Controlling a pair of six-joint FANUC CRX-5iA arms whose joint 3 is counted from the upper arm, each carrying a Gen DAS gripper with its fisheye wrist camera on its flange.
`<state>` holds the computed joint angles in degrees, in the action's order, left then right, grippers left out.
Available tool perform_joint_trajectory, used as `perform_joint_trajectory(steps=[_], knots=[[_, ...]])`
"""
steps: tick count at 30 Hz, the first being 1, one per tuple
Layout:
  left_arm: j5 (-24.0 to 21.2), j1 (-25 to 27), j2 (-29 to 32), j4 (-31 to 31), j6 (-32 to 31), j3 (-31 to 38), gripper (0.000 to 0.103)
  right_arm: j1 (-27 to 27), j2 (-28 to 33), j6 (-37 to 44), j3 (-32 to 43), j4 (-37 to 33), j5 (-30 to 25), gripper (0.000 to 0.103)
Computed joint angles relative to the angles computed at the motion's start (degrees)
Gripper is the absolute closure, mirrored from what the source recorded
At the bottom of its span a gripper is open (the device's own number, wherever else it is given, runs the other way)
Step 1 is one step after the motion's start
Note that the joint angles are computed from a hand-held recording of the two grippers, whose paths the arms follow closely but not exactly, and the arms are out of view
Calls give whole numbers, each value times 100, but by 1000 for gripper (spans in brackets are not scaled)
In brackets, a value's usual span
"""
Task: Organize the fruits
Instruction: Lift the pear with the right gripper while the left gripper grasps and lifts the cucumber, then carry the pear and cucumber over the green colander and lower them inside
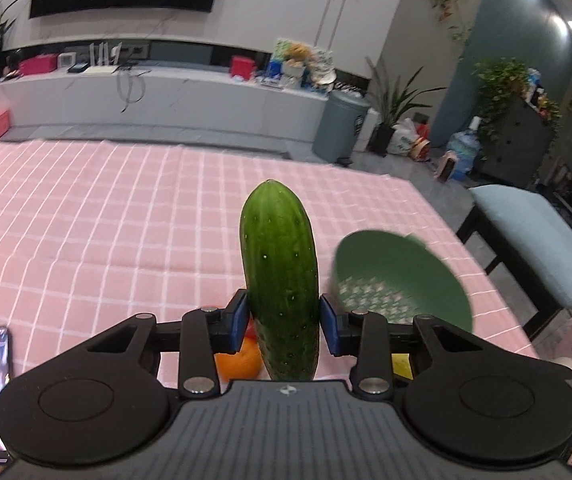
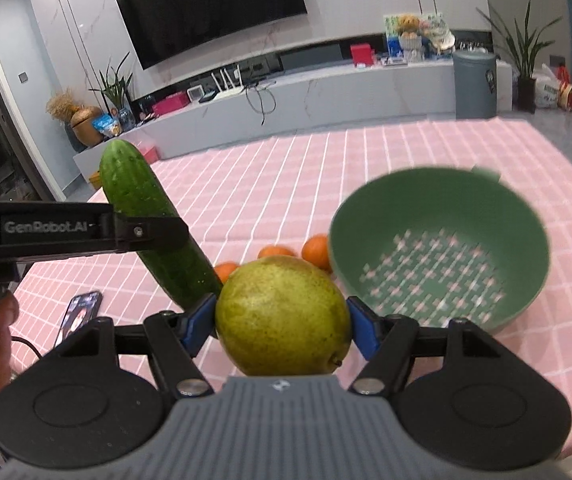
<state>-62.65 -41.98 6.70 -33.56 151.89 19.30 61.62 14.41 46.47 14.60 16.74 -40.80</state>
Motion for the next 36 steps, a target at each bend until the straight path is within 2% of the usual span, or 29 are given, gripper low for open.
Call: perform_joint_trajectory(steps=[8,18,22,29,36], knots=[[464,118,375,133,-348,488,61,-272,58,455,291,389,-248,36],[903,448,1050,917,-1038,964,61,-688,707,1829,1336,84,-1148,36],[934,610,1232,1362,-1271,956,61,-788,1096,2601,1825,-26,-1627,37],[710,793,1509,1962,-1754,1054,61,-930,1684,3734,2592,-329,-2374,37],[539,936,1746,2300,-2008,1184,61,-959,2065,4089,3041,-483,-2756,37]])
